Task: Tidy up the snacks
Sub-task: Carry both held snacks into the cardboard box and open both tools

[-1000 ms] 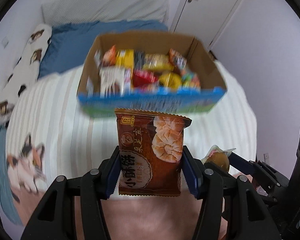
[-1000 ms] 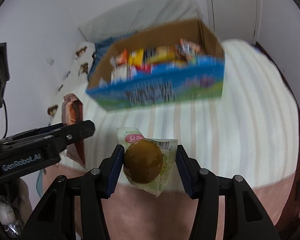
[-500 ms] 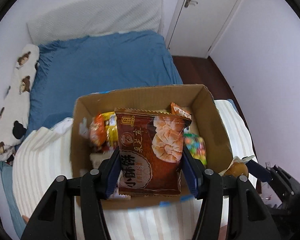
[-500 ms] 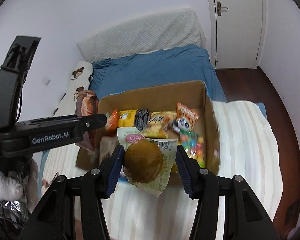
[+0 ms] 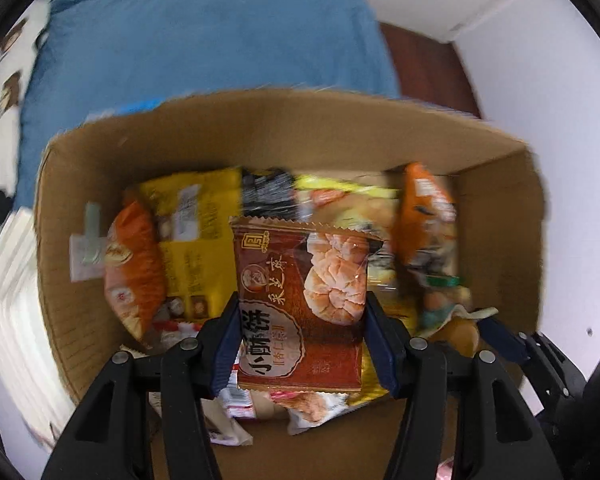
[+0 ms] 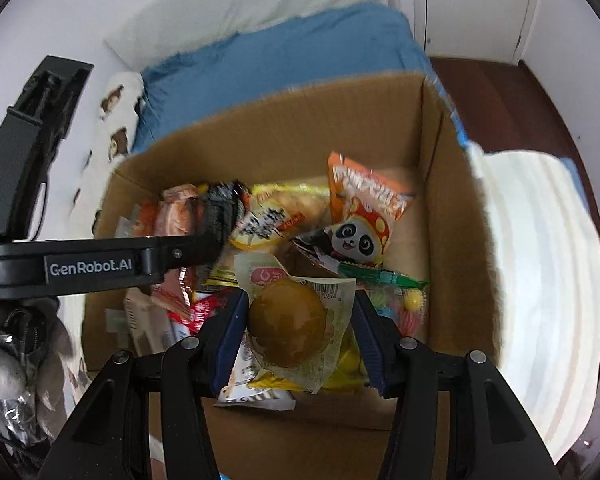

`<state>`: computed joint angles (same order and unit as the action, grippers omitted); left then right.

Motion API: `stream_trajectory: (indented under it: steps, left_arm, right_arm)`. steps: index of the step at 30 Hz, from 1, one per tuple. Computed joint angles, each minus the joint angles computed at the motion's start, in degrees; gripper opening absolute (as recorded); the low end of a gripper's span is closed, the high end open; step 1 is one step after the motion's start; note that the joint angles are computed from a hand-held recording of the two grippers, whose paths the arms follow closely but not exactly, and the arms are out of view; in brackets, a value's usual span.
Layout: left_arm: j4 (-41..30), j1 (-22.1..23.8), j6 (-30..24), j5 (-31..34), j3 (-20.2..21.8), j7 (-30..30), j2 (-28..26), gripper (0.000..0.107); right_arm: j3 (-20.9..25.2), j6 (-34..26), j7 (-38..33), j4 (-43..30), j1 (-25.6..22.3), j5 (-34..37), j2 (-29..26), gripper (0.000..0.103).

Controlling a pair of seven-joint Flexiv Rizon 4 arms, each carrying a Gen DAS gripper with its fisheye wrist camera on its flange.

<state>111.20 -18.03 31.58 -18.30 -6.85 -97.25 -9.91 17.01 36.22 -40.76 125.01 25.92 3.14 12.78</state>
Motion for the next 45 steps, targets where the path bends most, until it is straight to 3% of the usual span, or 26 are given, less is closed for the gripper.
stream_trajectory:
  steps: [1,3,7,10,16,29,39,45]
  left_arm:
    - [0.8,0.3,0.1,-2.0,0.0,0.2,0.0,0.057]
    - [2.1,0.8,0.5,-4.3,0.2,0.8,0.3,0.062]
    - [2.2,0.7,0.3,-0.4,0.7,0.5,1.7,0.088]
    - [3.2,0.6,0.1,0.9,0.9,0.2,3.4,0.093]
    - [5.7,0.0,1.0,2.2,0.9,-1.1,6.8,0.094]
    - [10.3,-0.1,1.2,5.0,1.4,-3.9,15.5,0.094]
    - [16.3,-1.6,5.7,11.8,-0.3,-10.3,29.7,0.094]
    - [18.5,-2.2,4.8,15.4,-1.9,-14.7,39.6,0.094]
  right_arm:
    - [-0.3,-0.6,-0.4,-0.4,0.1,0.8,-0.4,0.080]
    - [-0.6,-0.2,-1.3,-0.8,0.3,1.9,-0.9,0.084]
    - [0.1,-2.5,-0.5,-2.3,0.5,0.0,-1.7,0.099]
    - [0.4,-4.3,-0.2,-3.1,0.8,-0.9,-1.8,0.099]
    - [0.9,-8.7,0.9,-3.2,1.0,-1.4,0.0,0.099]
    - [2.0,-9.9,4.0,-2.1,1.0,-2.1,6.0,0.099]
    - [7.5,-12.5,9.9,0.8,2.7,-6.4,16.5,0.100]
    - [11.1,-17.1,13.4,-0.5,4.3,-9.9,22.3,0.101]
